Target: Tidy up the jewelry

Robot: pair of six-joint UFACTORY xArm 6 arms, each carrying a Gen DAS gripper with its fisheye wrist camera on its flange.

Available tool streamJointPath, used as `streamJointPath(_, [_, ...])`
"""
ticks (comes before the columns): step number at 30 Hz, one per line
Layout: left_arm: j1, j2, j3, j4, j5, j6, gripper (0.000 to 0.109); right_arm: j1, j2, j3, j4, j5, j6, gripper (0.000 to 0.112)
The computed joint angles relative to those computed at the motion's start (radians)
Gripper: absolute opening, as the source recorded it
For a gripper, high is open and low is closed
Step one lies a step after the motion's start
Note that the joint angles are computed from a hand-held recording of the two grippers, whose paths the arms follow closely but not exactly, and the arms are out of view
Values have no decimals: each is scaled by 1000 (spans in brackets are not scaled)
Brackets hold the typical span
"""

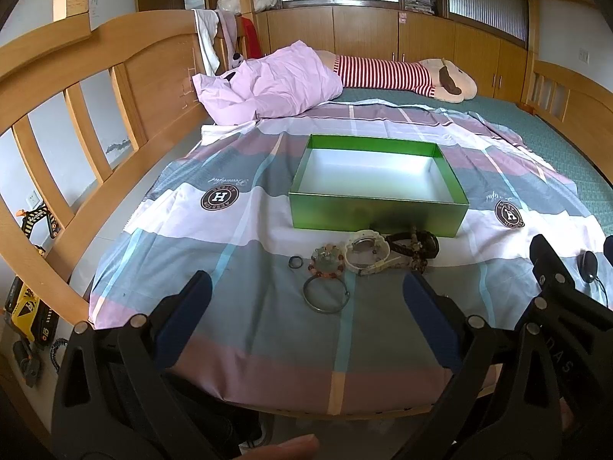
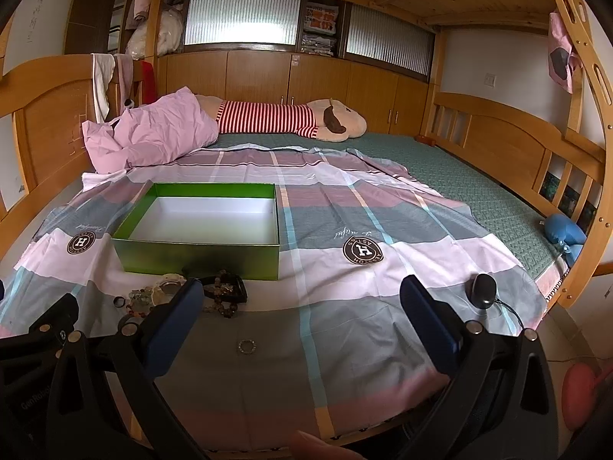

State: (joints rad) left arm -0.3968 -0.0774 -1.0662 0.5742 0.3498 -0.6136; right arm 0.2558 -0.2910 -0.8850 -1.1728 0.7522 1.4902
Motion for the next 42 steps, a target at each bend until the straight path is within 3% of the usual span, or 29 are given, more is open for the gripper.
streamJointPath(42, [-1,-4,12,-3,3,-10,99,7,2,9,-11,6,4,100])
